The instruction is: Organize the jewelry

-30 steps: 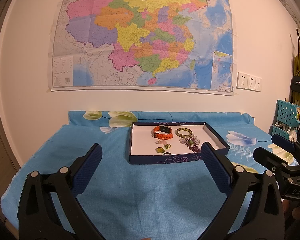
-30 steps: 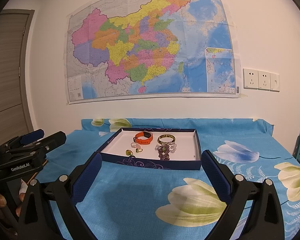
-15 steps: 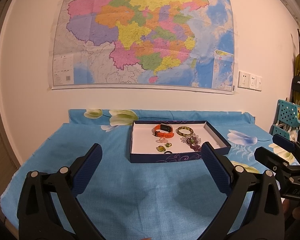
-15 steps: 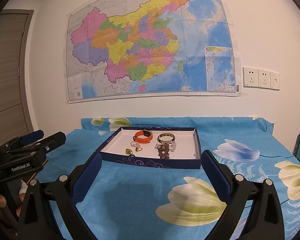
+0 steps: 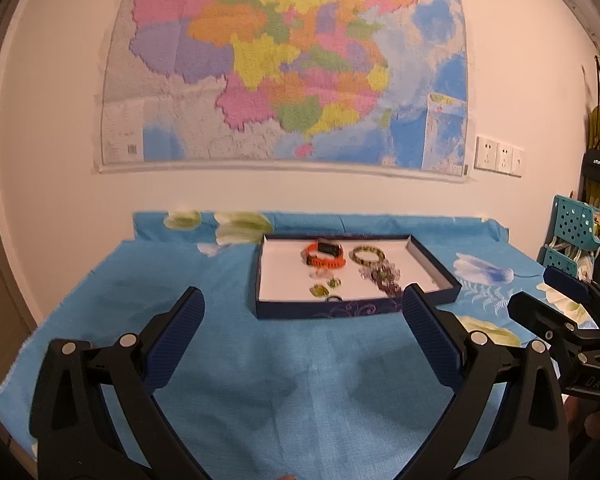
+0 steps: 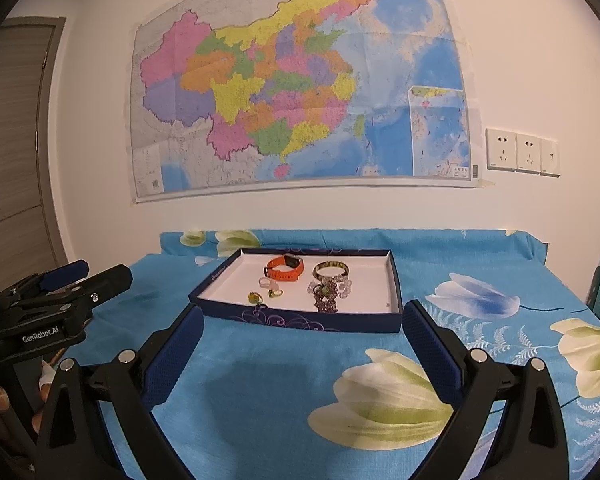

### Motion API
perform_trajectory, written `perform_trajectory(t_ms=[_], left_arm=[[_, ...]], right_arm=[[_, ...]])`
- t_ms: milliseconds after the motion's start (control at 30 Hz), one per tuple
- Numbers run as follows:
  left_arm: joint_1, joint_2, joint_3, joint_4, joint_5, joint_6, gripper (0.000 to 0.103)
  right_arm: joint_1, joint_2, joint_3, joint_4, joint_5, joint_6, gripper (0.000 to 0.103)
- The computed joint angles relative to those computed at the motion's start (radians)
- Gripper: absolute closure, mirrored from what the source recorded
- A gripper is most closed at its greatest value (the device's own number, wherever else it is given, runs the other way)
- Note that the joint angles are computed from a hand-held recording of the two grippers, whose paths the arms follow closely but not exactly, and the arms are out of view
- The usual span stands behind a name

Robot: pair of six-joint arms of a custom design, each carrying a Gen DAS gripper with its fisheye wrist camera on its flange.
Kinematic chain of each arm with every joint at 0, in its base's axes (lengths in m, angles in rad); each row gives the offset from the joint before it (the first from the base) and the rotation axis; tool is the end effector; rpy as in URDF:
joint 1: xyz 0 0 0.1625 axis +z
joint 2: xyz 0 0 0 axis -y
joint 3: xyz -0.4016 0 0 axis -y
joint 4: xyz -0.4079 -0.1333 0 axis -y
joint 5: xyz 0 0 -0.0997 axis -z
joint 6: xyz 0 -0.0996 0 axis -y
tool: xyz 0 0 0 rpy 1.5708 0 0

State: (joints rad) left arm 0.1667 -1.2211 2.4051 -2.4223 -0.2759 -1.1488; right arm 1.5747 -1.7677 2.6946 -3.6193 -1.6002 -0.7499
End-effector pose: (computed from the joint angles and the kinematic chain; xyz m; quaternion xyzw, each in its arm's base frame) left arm -0.3336 -0.2885 0.1038 0.1991 0.7675 -0.5310 0.2989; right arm 0.1315 -0.2988 0.2767 0.3044 -0.7902 0.4907 0.2054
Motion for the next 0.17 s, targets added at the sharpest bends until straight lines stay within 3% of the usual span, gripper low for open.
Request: perform_trajectory(t_ms=[100, 167], left_arm=[[0.048, 0.005, -0.005, -0.041, -0.058, 0.035, 0.006], [0.093, -0.003, -0.004, -0.056, -0.101, 0.049, 0.006]], right_arm=[[-0.025, 0.008, -0.042, 0.074, -0.057, -0.007, 0.007], [-0.048, 0.032, -0.102, 0.153, -0.147, -0.026, 0.007]])
